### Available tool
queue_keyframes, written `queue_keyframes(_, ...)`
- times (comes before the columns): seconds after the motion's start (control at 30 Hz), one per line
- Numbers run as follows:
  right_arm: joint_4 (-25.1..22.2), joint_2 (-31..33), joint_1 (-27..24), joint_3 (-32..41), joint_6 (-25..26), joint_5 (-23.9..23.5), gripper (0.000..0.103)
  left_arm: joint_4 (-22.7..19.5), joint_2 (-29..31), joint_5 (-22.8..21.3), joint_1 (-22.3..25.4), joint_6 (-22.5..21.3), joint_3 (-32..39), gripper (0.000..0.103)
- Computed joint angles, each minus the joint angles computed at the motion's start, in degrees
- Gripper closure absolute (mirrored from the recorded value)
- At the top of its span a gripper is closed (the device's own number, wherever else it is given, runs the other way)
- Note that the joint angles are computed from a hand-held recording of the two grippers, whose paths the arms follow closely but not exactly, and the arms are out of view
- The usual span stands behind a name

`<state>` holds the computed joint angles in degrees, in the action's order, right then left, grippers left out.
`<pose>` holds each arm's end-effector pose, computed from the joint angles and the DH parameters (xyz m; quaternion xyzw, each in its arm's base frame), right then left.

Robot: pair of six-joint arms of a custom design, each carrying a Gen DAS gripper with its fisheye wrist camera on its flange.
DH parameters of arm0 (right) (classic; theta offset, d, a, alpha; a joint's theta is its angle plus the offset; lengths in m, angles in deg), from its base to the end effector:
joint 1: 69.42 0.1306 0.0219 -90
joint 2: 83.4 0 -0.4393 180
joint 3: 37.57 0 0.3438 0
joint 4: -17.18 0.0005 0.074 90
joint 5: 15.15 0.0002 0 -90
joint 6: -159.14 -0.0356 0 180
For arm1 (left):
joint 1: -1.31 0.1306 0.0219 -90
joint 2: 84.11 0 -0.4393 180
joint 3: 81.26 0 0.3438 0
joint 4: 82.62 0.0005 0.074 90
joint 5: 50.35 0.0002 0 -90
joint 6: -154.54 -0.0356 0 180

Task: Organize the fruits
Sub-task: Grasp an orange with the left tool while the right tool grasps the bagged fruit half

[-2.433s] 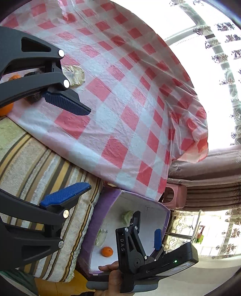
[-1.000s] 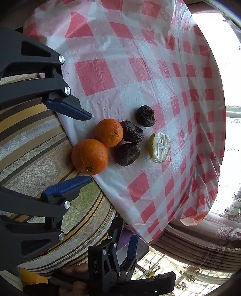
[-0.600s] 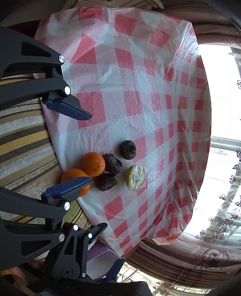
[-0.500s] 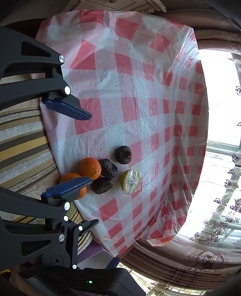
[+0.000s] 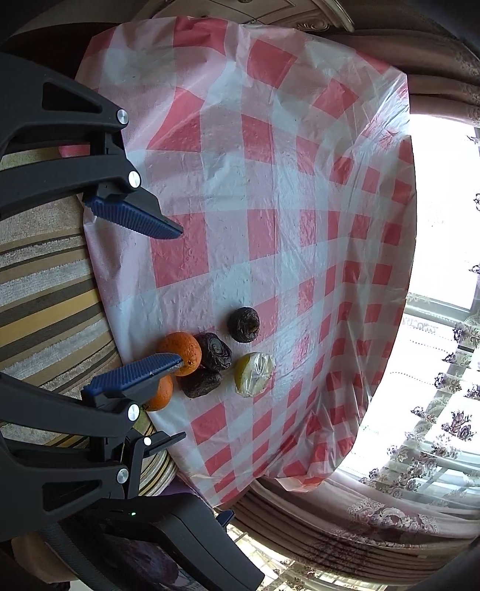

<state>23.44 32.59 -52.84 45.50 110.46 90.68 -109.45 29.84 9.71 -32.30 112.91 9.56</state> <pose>0.5776 0.1613 0.2899 -0.3448 0.7726 -0.2259 0.4828 0.4957 -0.3087 0.3166 -0.2043 0.8888 -0.0337 0.4088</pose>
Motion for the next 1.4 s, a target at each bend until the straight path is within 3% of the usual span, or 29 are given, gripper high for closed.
queue_keyframes(0.23, -17.0, 0.7, -4.4, 9.2, -10.8, -11.1, 0.003, -0.3, 0.0, 0.6, 0.1, -0.4, 0.0, 0.041)
queue_keyframes(0.33, -26.6, 2.5, -7.0, 15.2, -14.9, -19.6, 0.003, -0.6, 0.6, 2.1, -0.1, -0.7, 0.7, 0.041)
queue_keyframes(0.5, -41.1, 7.3, -10.1, 25.1, -16.3, -30.4, 0.002, -0.7, 2.7, 7.7, -0.1, -3.2, 3.3, 0.041)
queue_keyframes(0.6, -46.6, 9.9, -11.3, 29.3, -17.0, -34.9, 0.002, -0.4, 4.2, 12.2, 0.1, -4.9, 4.9, 0.041)
queue_keyframes(0.93, -55.5, 14.5, -10.5, 36.6, -13.3, -40.2, 0.002, -6.0, 9.1, 17.7, 0.9, -7.2, 12.4, 0.044)
queue_keyframes(1.1, -58.4, 17.1, -9.6, 41.3, -14.6, -42.2, 0.002, -7.7, 10.6, 19.0, 1.1, -7.3, 14.4, 0.058)
queue_keyframes(1.4, -57.0, 20.8, -6.3, 48.1, -18.3, -39.3, 0.003, -4.9, 9.2, 18.3, 0.7, -6.4, 12.0, 0.063)
